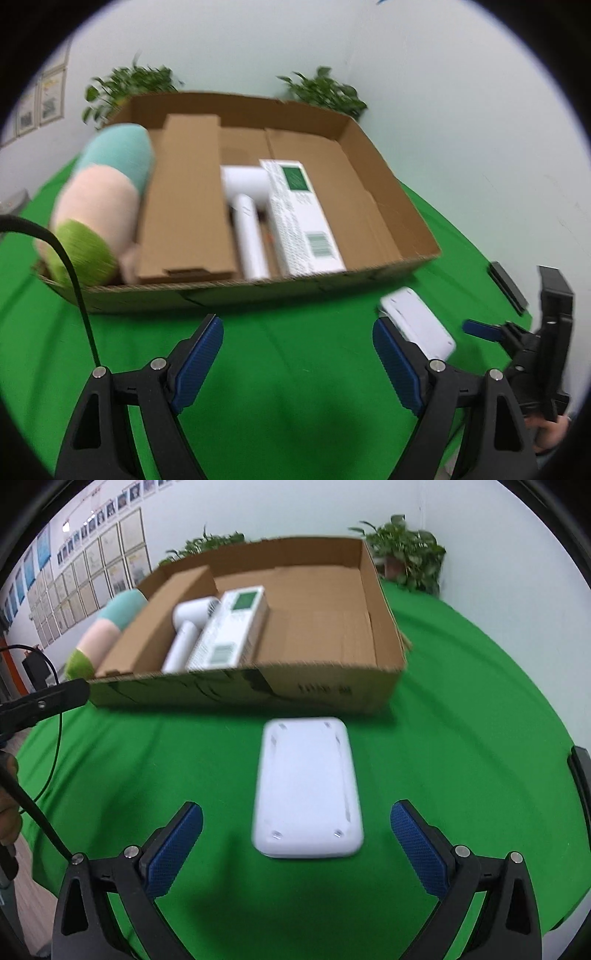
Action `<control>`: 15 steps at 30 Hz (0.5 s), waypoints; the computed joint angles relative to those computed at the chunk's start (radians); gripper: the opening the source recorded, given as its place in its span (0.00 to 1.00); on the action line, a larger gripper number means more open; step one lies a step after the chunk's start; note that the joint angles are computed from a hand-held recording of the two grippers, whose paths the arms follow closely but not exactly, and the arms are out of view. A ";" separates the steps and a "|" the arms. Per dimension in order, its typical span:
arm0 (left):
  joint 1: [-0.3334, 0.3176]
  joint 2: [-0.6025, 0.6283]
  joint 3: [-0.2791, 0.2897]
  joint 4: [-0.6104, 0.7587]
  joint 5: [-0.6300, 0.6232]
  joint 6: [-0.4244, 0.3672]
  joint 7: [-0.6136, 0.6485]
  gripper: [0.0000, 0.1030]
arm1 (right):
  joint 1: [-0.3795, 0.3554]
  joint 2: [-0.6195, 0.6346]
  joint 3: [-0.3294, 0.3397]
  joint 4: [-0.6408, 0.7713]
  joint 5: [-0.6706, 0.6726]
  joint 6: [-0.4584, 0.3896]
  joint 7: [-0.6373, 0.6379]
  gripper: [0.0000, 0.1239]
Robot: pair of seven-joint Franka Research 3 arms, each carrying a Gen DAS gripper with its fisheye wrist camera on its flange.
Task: Organize objects
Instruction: 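Move the left gripper to the white rectangular device and grasp it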
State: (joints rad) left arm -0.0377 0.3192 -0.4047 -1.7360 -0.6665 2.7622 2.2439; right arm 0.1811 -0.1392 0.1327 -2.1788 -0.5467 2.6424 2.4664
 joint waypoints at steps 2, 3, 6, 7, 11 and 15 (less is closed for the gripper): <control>-0.004 0.012 -0.004 0.009 0.003 -0.018 0.000 0.81 | 0.003 0.008 -0.012 -0.008 0.042 0.001 -0.036 0.77; -0.006 0.017 -0.006 0.011 0.005 -0.023 0.002 0.81 | 0.004 0.014 -0.015 -0.007 0.055 -0.004 -0.046 0.69; -0.006 0.028 -0.011 0.021 0.005 -0.046 0.004 0.81 | 0.014 0.040 -0.024 0.009 0.099 -0.021 -0.101 0.52; -0.003 0.032 -0.015 0.023 -0.002 -0.053 0.014 0.81 | 0.016 0.046 -0.022 0.016 0.085 -0.027 -0.094 0.52; 0.017 0.036 -0.026 0.030 -0.048 -0.111 0.048 0.80 | 0.032 0.037 -0.025 -0.001 0.108 -0.007 -0.100 0.51; 0.037 0.043 -0.026 0.040 -0.129 -0.219 0.088 0.80 | 0.066 0.007 -0.012 -0.039 0.198 0.043 -0.171 0.55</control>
State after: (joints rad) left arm -0.0004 0.3619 -0.4310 -1.6960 -0.7956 2.5436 2.3319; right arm 0.2470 -0.1322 0.1210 -2.2173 -0.3486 2.6856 2.2957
